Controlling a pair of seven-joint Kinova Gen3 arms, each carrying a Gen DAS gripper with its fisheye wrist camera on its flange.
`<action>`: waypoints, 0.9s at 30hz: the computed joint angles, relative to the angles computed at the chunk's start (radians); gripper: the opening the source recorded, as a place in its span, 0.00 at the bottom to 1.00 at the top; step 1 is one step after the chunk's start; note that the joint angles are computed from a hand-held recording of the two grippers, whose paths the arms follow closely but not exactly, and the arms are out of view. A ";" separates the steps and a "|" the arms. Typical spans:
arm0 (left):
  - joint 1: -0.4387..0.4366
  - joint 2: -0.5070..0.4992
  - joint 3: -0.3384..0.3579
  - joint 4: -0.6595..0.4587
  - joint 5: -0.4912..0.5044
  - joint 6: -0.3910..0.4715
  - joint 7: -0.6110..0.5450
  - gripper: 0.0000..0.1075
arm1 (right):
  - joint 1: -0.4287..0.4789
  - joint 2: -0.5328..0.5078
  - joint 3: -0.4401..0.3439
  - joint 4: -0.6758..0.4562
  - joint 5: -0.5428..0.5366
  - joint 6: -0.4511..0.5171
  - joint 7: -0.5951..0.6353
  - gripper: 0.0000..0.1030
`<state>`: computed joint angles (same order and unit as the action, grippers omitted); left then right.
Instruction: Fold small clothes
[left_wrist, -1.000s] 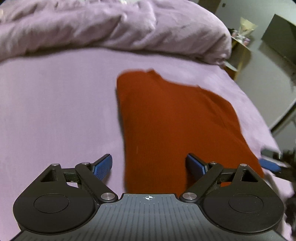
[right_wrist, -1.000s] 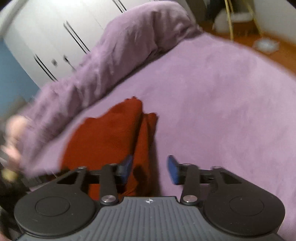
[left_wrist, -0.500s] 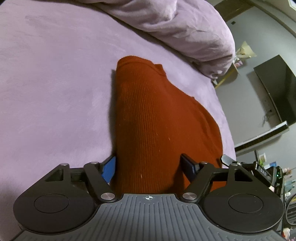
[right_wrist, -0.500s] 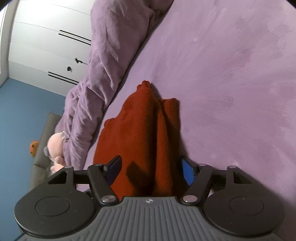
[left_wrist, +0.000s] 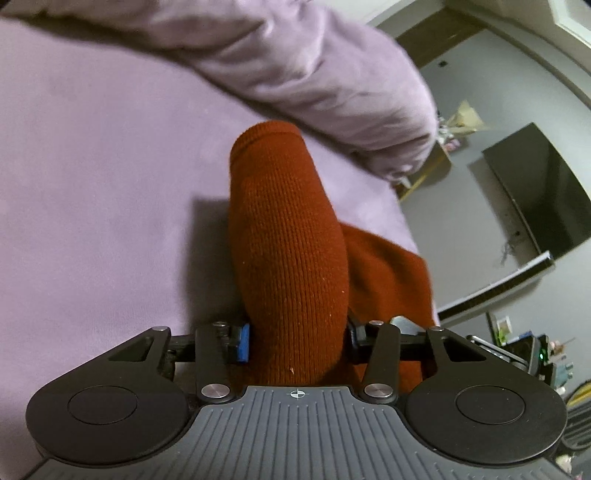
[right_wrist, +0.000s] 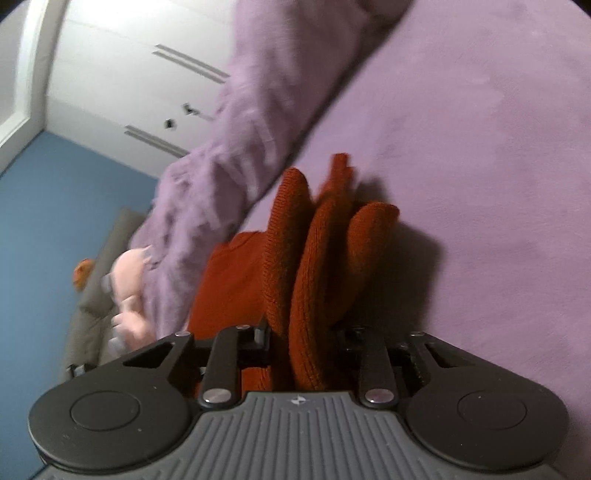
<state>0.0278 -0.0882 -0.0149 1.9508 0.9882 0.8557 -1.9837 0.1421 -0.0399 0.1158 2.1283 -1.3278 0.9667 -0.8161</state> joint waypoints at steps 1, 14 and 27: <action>-0.006 -0.030 -0.012 -0.002 -0.024 0.019 0.013 0.46 | -0.009 -0.007 -0.012 -0.008 0.008 0.006 -0.010 0.24; -0.195 -0.435 -0.034 0.105 -0.492 0.159 0.280 0.48 | -0.004 -0.252 -0.323 0.076 0.157 -0.230 -0.320 0.51; -0.012 -0.614 0.052 0.227 -0.727 0.121 0.545 0.52 | 0.019 -0.489 -0.579 0.069 0.490 -0.285 -0.531 0.59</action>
<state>0.0157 -0.7024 0.0368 2.1776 0.2613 0.9765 -1.4391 0.1611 -0.5289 -0.4633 2.1974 -0.8380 0.6818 -1.3471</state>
